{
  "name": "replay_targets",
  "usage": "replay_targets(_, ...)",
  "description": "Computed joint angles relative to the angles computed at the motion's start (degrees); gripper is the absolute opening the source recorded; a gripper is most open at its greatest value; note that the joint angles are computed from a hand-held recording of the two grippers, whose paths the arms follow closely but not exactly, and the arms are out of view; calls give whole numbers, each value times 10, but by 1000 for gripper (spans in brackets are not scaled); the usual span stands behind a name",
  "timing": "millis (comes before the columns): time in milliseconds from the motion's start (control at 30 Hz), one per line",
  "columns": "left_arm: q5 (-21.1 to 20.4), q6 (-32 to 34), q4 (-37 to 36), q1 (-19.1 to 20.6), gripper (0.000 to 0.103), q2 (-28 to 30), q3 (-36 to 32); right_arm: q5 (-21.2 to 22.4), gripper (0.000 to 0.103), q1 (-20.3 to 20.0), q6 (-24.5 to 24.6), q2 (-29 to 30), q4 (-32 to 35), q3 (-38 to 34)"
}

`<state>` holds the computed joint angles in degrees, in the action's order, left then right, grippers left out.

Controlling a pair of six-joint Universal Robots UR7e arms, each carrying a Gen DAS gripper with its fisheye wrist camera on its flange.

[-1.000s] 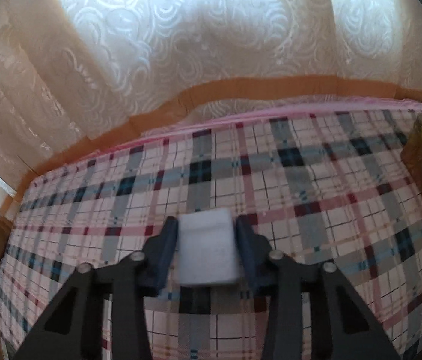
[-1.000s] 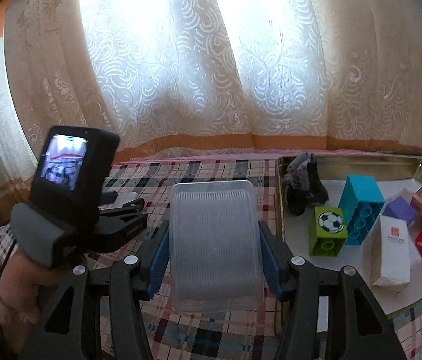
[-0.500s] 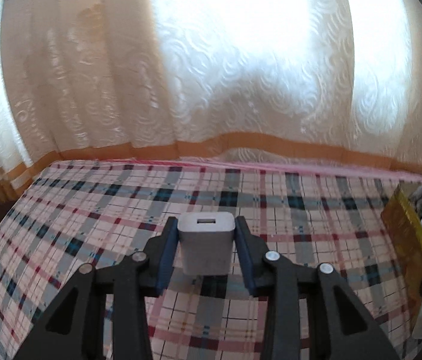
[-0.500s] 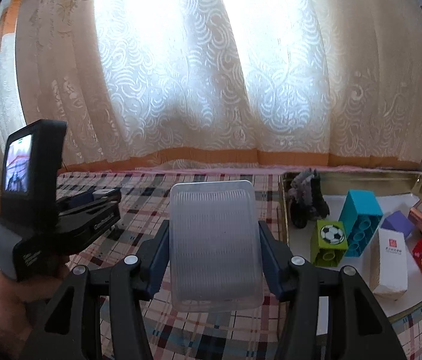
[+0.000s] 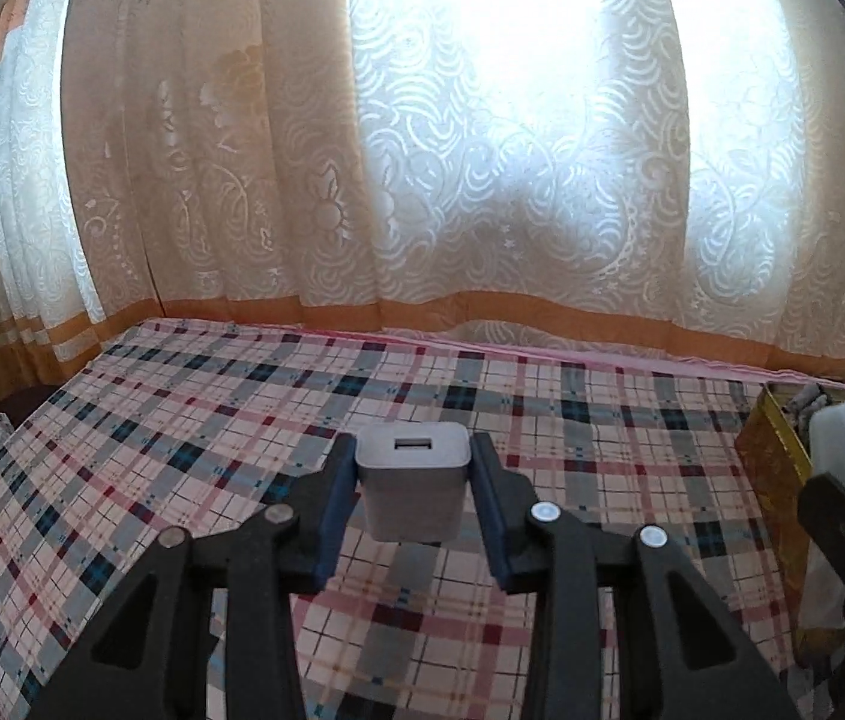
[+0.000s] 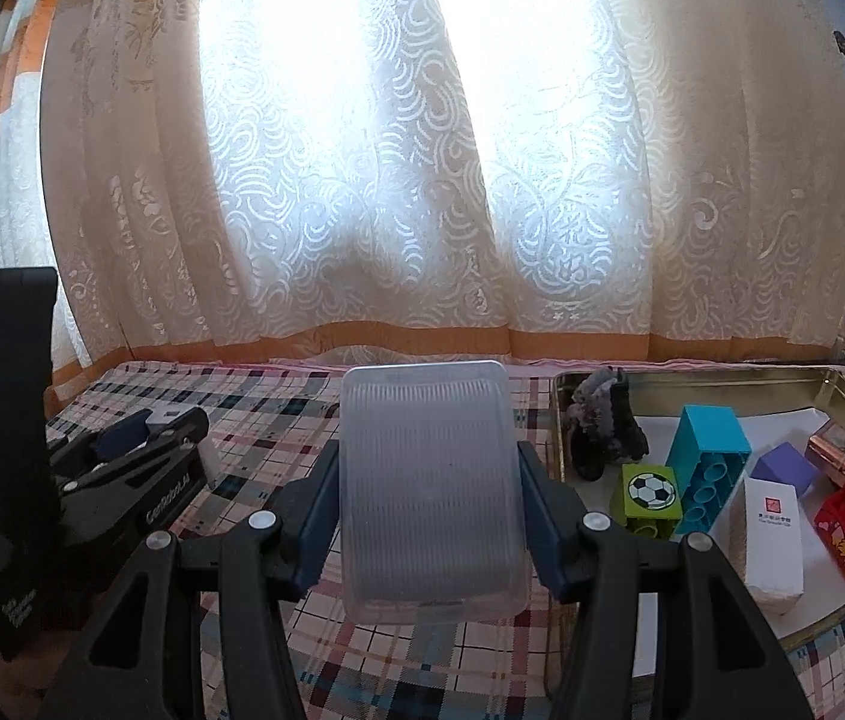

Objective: Organize rigid objects
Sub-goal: 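Carry the clear box in the right tool and charger in the left tool over the tray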

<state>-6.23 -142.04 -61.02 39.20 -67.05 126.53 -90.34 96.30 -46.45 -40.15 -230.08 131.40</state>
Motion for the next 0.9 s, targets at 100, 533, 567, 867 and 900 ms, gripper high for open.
replay_targets(100, -1, -21, 16, -5, 37, 2, 0, -1, 57, 0, -2, -2, -3, 1)
replay_targets(533, 2, -52, 46, -9, 37, 3, -6, -2, 57, 2, -8, 1, -17, 3)
replay_targets(567, 3, -51, 44, -9, 37, 3, -5, -3, 57, 2, -9, 1, -20, 4)
replay_targets(867, 7, -98, 96, -17, 37, 15, -19, -4, 57, 1, -11, 3, -37, 6)
replay_targets(900, 7, -119, 117, -18, 37, 20, -24, -3, 57, 0, -11, 2, -37, 6)
